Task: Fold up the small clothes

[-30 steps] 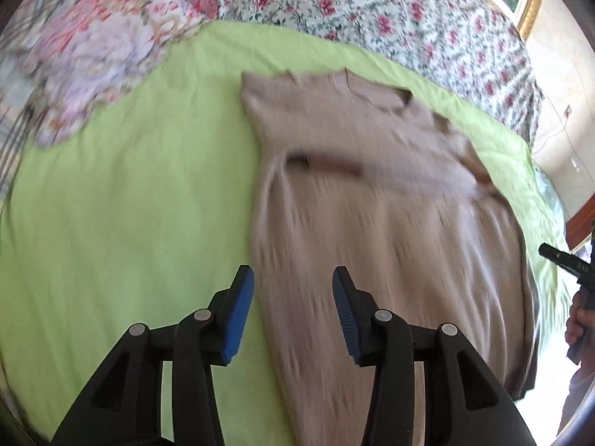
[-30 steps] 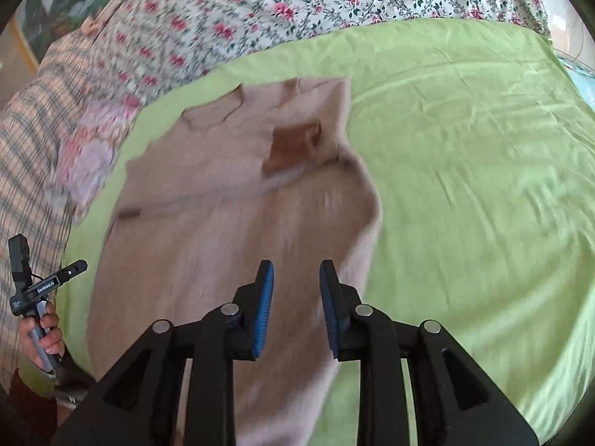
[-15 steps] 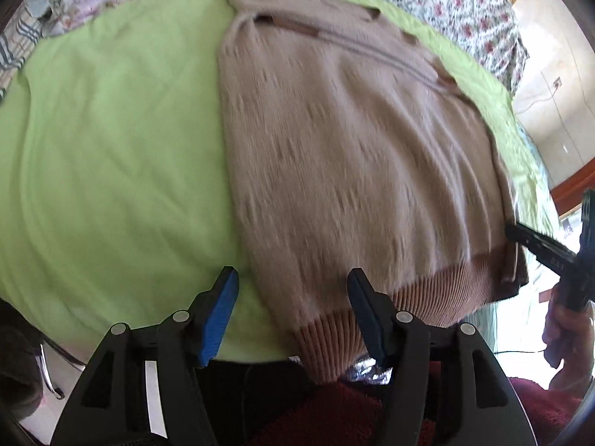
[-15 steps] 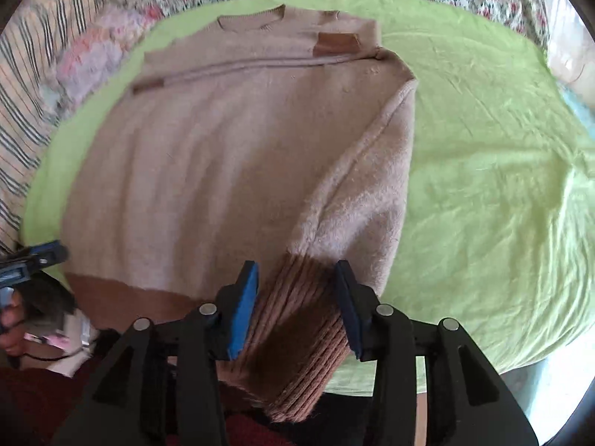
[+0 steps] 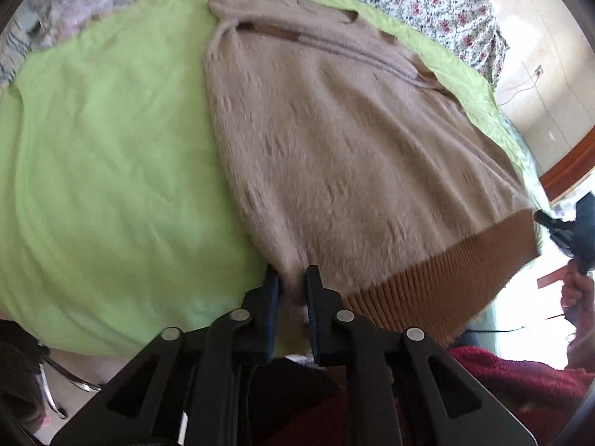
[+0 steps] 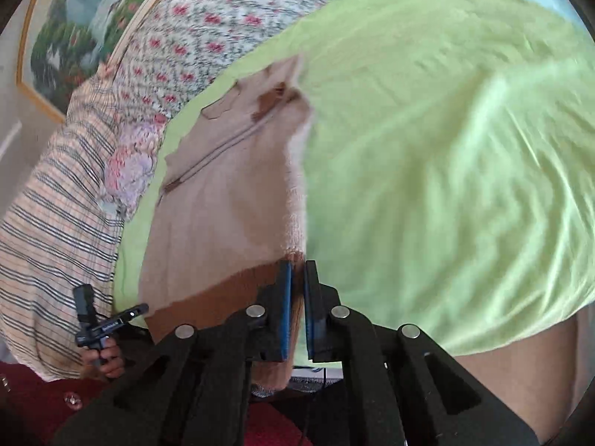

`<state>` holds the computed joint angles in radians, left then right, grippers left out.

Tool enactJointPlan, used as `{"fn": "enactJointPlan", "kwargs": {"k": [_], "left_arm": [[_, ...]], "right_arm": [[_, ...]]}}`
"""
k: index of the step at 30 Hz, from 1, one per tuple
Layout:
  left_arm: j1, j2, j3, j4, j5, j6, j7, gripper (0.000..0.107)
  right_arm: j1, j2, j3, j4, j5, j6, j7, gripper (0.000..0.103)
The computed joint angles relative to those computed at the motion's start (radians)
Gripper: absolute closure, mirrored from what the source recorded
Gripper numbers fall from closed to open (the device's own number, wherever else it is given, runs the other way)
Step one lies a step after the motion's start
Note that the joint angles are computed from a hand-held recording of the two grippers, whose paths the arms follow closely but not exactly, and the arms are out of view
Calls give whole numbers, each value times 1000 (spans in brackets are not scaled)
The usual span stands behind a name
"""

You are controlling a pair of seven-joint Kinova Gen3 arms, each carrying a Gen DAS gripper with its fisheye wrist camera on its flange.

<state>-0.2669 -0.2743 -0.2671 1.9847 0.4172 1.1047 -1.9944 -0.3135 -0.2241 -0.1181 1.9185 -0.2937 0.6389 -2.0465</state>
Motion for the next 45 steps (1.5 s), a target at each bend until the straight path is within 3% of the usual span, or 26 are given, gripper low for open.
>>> {"fn": "enactJointPlan", "kwargs": {"k": [2,5,6,8,10,12,13,15,17,18,19,20,21,24,26,29,31,32,33,40,43,45], "left_arm": [[-2,28,-45,6,45,37,-51,83],[-24,46,-81,9,112,83,-130,67],[-29,56,-89,4,128,109,-158,57],[-43,53,-54,0,117,117,-167,52],[-40,52,-13,-5,86,116,-164,47],[-38,43,6,4,73,100,-158,47],[-35,39,11,11,73,87,-152,47],[-30,30,16,19,74,66,-144,49],[-22,12,35,31,66,20,-120,68],[-15,9,27,34,73,13,-123,86],[-9,15,0,35,96,23,-136,95],[-9,18,-17,36,115,32,-144,97],[-13,16,-26,38,127,36,-148,97],[-24,31,-63,38,148,75,-186,95],[-44,77,-89,38,186,126,-223,87],[-64,107,-58,47,222,146,-259,77],[-62,87,-6,59,210,100,-263,80],[-59,72,9,67,202,78,-261,88],[-57,54,8,73,202,69,-270,100],[-42,-66,-94,57,286,98,-318,102],[-18,-95,-128,13,349,84,-316,102],[3,-97,-134,-13,380,53,-320,102]], "right_arm": [[-60,-16,80,62,-81,-62,54,102],[-40,-17,93,107,-170,-107,132,102],[-27,-12,89,115,-210,-119,171,102],[-47,-3,113,117,-275,-123,245,101],[-121,14,178,107,-332,-120,326,99],[-160,40,218,92,-385,-105,408,84],[-152,60,211,81,-416,-94,448,64],[-119,71,171,74,-438,-100,488,60],[-101,92,154,56,-450,-85,509,60],[-91,104,145,42,-452,-71,519,60],[-81,111,132,30,-437,-57,515,67],[-53,120,106,13,-427,-31,519,85],[-40,119,99,14,-432,-19,531,92],[-26,107,107,30,-484,-1,596,91],[-8,126,102,20,-497,35,622,89],[46,160,43,16,-569,46,712,87],[105,178,-18,26,-637,38,793,88],[107,177,-22,38,-678,25,834,94],[93,164,-7,54,-718,12,874,94],[-159,91,305,135,-1003,10,1119,95],[-295,105,438,109,-1125,14,1236,95],[-328,134,475,72,-1206,17,1317,95]]}}
